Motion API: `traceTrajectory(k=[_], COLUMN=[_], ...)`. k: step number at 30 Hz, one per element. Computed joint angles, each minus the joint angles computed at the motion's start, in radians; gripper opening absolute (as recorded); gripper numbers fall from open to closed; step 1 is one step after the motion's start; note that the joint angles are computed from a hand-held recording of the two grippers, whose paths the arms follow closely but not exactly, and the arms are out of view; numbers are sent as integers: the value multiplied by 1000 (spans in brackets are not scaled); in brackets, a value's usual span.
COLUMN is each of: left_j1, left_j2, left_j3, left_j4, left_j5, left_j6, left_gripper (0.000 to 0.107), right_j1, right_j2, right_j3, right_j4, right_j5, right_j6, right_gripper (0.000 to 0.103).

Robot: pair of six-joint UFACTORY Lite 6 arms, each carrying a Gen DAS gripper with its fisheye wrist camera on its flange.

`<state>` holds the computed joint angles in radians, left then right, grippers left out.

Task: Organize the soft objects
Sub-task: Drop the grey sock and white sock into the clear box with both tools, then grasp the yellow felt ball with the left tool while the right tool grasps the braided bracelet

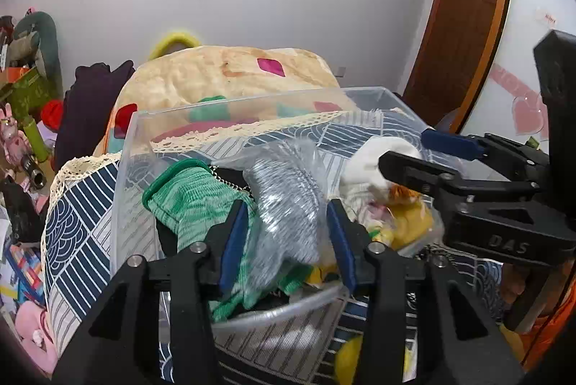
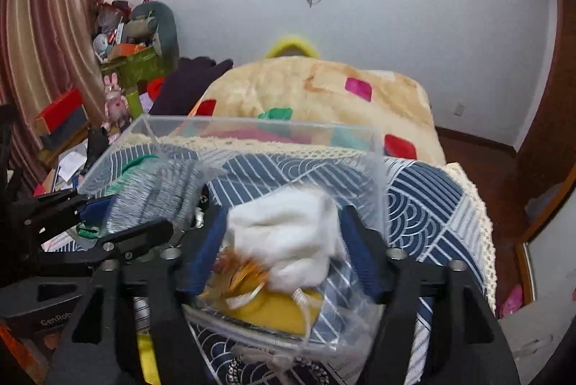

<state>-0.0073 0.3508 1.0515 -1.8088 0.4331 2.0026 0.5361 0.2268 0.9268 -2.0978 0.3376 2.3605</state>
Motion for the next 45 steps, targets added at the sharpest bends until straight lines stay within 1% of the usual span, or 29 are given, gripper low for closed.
traceTrajectory(k=[1,4,6,7,8,9,13,14,16,19,21,24,28,31,33,36,37,38,40,42,44,45], left_j1=[3,-1,7,12,23,35,82,91,115,143,149,137,135,115,86,61,59,52,45,65,85,89], left_j2=[-16,-87,-152,-179,-216,-245,-372,-393,-450,-515,-538,-565,-558,-540,-522,-477,-462,-445,-389,-322,-272,-251], left_j3=[-15,-72,-121,-141,-168,-190,-278,-293,-347,-418,-450,-507,-551,-578,-594,-600,-597,-595,-570,-530,-501,-493], left_j4=[-3,-38,-60,-73,-86,-88,-61,-56,-69,-76,-57,-83,-91,-117,-163,-217,-228,-248,-254,-180,-118,-113], left_j5=[2,-18,-11,-6,5,20,52,55,78,111,117,109,120,132,128,144,150,153,155,184,218,226], left_j6=[8,62,93,103,112,112,88,87,108,137,135,173,191,223,275,324,333,348,355,288,229,222], left_gripper=[46,49,57,66,70,72,77,85,95,97,97,97,97,97,97,97,94,88,78,75,70,68], right_j1=[5,33,58,68,76,81,124,139,166,200,205,200,180,158,122,107,105,105,97,96,110,110], right_j2=[-12,-65,-109,-138,-163,-186,-288,-321,-373,-412,-422,-427,-386,-331,-286,-225,-207,-188,-156,-128,-101,-83], right_j3=[-10,-46,-77,-98,-116,-134,-212,-239,-284,-333,-359,-404,-446,-459,-458,-459,-458,-453,-446,-428,-408,-393], right_j4=[-14,27,44,41,29,10,10,11,28,46,31,-14,-88,-168,-281,-368,-377,-385,-432,-443,-399,-387], right_j5=[13,52,80,91,100,107,142,156,185,229,234,229,221,209,195,205,210,213,209,201,198,187], right_j6=[12,-30,-42,-36,-22,-2,4,9,4,8,35,107,207,303,421,528,542,558,609,620,582,568], right_gripper=[68,69,72,76,78,80,80,81,81,81,81,81,81,81,81,81,81,81,81,81,81,77])
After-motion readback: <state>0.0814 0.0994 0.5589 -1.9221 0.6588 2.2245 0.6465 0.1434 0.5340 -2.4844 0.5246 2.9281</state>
